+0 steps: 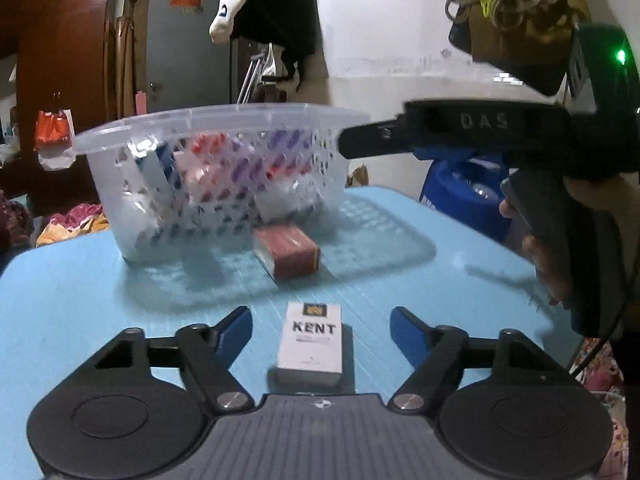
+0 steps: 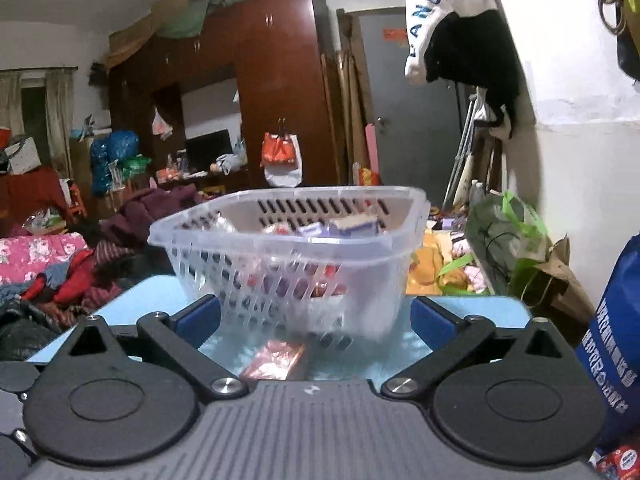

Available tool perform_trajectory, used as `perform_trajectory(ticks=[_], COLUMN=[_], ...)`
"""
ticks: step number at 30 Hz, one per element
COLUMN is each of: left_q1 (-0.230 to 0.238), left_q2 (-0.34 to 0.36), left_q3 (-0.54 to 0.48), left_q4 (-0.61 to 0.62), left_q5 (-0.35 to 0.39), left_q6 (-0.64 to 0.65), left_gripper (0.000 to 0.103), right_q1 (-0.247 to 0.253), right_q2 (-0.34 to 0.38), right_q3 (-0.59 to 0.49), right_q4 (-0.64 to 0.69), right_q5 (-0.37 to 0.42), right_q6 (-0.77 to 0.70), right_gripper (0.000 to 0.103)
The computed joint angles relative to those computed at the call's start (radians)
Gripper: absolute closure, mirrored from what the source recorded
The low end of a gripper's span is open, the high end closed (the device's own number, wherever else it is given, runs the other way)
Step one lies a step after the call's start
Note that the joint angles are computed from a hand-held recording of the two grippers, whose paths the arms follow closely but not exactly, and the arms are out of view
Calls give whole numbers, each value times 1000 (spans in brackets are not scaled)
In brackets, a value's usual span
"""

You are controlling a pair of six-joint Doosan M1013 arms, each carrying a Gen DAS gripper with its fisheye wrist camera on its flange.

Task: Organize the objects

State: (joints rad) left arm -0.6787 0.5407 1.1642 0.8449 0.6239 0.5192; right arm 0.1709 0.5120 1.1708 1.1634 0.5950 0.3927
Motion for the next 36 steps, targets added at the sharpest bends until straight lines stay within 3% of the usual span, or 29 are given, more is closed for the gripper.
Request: perform_trajectory(ticks=[2,3,5,10,16,21,23,28,36], left_q1=[1,4,3,2,6,12,13,13,6], left_q2=[14,21,21,-36,-90,-102,-102,-104,-100], left_q3=[-18,-29,-26,70,160,182,187,196,207], left_q4=[-27,-57,-30,137,250,282,299,324,384], left_q5=[26,36,47,28,40,17,5,11,-11], left_q6=[18,36,-2,-260,-435,-498,-518,-550,-598], left_gripper=[35,50,62,63,62,62,62,62,62], right_q1=[4,6,11,30,66,98,98,75,21], right_q2=[7,12,22,28,60,82,87,43,-95], right_q3=[-12,-18,-32,-33,-80,-116,-126,-47,199], right_q4=[-36,-48,-85,-197,-361,-543,-574,-451,-45], right_q5=[9,14,28,37,81,74,99,54,-43], right_q6=[35,46,83,177,289,394,426,299,-124], right_gripper=[0,0,0,0,0,25,49,49,50])
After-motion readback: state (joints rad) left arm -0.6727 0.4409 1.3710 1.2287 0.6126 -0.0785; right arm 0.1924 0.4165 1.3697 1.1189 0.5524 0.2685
